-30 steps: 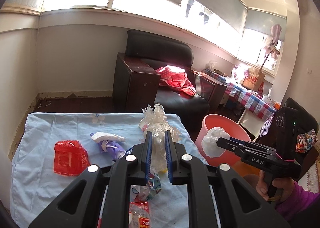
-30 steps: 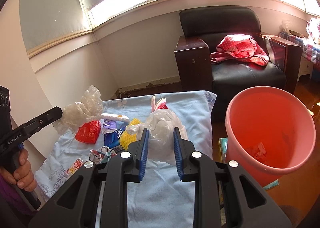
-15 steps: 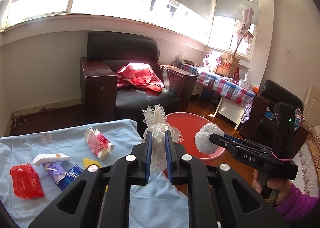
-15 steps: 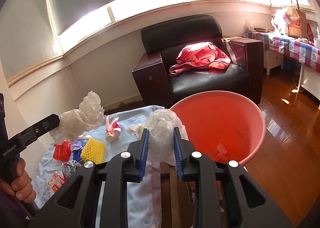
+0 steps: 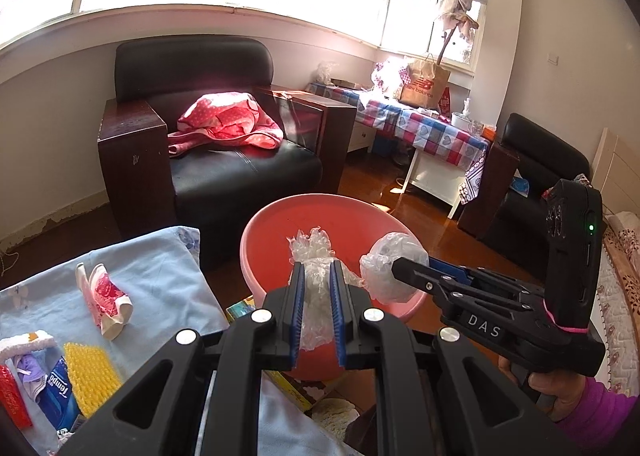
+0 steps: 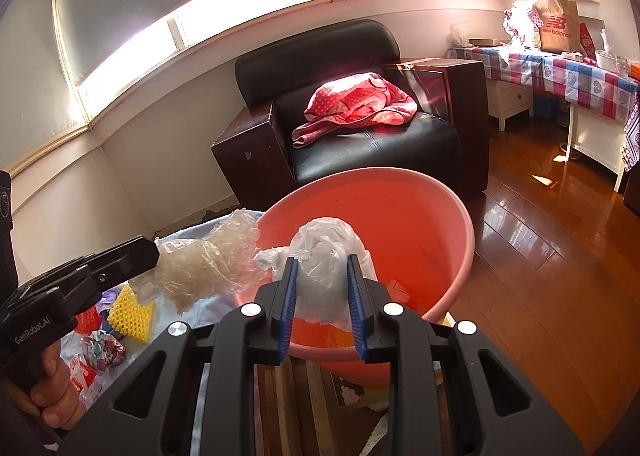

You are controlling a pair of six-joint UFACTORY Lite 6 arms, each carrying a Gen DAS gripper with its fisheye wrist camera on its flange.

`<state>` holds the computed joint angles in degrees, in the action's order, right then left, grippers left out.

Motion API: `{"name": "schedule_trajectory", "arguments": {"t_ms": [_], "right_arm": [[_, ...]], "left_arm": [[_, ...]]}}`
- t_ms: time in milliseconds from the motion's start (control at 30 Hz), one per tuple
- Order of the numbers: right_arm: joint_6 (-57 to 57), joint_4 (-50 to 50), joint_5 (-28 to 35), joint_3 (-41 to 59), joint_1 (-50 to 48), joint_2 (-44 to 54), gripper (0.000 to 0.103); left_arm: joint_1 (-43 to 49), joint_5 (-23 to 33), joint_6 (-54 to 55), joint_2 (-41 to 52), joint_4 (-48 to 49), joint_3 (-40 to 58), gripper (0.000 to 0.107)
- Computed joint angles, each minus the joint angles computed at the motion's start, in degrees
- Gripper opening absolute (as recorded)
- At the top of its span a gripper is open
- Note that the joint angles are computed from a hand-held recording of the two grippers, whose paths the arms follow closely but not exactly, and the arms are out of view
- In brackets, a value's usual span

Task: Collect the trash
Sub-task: 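Carry both bags over the bucket and open both grippers, then return both grippers to the table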

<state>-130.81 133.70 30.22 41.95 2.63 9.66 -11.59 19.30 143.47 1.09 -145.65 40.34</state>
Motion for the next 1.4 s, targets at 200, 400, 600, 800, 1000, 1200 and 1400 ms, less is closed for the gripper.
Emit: {"name": "schedule_trajectory", "arguments": {"t_ms": [200,400,600,800,1000,1200,1400], "right_arm": [[-0.5,0.7,-0.3,2.8,-0.8,3.5,0.025],[-0.7,1.2,-1.9,4.4,-0.4,5.3,0.027],[-0.2,1.9,-2.4,5.0,-0.3,6.1,0.039],[-1.7,3.3,-3.2,3.8,-0.2,3.6,0.04],[-0.7,2.5,-4.1,2.1,0.5,-0.3,0.04],[-1.6,2.9,-6.2,-0.7,4.2,-6.1,0.04],[-1.9,4.3,-8.8,-2.2,9.9,-9.7,0.04]], "left_arm": [[-1.2,-0.1,0.2,8.1,-1.5,6.4,0.012],[-1.6,0.4,1.6,10.7,-3.3,8.1,0.014],[-0.8,1.3,2.4,8.6,-4.4,6.5,0.032],[1.0,2.2,-0.7,4.5,-1.9,3.9,0.035],[3.1,2.2,-3.6,-1.7,0.7,0.1,0.035],[8.1,2.3,-9.2,-11.9,8.0,-7.0,0.044],[17.6,2.5,-23.8,-24.3,25.4,-13.7,0.048]]}}
